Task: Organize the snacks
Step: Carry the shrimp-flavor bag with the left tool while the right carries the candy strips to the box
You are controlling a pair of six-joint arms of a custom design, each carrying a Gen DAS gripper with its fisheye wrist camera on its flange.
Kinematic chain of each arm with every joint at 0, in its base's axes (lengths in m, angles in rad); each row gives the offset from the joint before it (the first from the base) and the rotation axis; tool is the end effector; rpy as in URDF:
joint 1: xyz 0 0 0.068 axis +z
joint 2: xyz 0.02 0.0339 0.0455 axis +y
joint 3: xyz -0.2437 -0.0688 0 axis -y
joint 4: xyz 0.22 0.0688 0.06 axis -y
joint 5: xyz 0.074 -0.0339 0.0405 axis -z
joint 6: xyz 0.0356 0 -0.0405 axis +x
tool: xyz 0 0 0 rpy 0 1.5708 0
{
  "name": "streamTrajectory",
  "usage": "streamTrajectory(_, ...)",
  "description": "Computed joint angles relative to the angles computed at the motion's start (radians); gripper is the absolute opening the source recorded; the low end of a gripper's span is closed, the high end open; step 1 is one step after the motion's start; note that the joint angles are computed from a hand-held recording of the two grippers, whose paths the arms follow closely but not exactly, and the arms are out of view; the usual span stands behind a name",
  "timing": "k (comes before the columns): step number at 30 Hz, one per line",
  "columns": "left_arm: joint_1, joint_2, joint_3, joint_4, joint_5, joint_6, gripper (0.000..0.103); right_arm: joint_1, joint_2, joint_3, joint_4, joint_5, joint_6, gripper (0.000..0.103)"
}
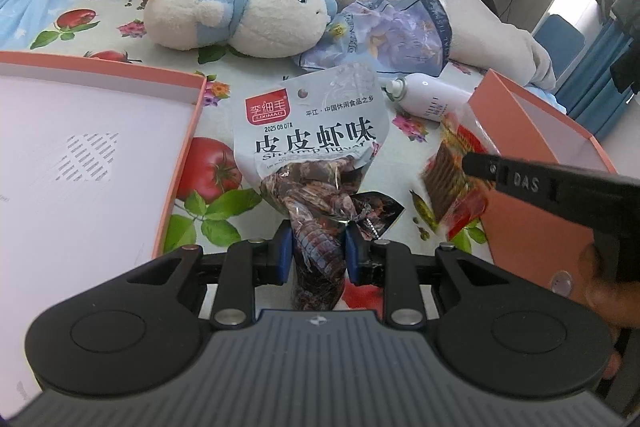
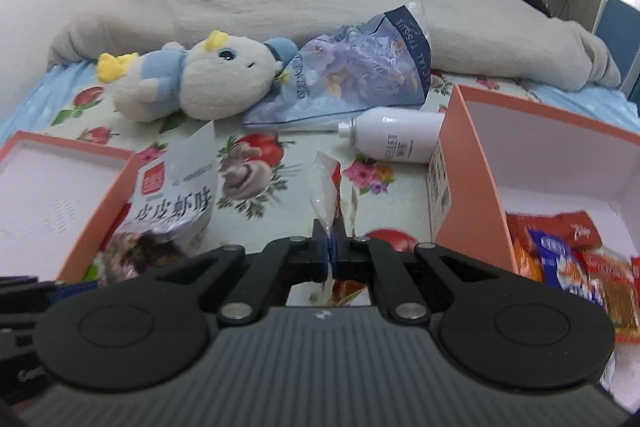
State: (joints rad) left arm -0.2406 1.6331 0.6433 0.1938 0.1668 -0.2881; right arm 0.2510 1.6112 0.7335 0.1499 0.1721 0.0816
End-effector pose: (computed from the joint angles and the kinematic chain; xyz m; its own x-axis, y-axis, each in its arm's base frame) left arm 0.2729 -0.0730 0.1278 -0.7642 -0.1010 -0.6370 0.1363 0.9401 -0.3125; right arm 0.2902 0.0681 0.1535 -0.6521 -0.0843 -0.7534 -0.0679 0.9963 -0.0527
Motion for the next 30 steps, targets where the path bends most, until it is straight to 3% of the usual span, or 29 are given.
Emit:
streamTrajectory(7,-0.046,-0.188,-0.054,-0.112,-0.045,-0.044,0.03,-0.006,-0.184,-0.09,-0.097,-0.027,0.019,0.005)
streamTrajectory(17,-0.127,-0.403,-0.012,-0.349,-0.095,-0.121,0.03,-0.059,-0.384,-0.106,-0.314,-0.118,0.018,0.005)
streamTrajectory(22,-0.184,-0.441,0.066,-0.452,-0.134,-0.146,0.03,-0.094,-0.45,-0.058,-0.397,-0.158,0.01,0.005)
streamTrajectory(30,-0.26,-0.414,0.238,-0.53,-0.191,-0.156,0.03,-0.205,-0.523,0.044,-0.508,-0.261,-0.02,0.005)
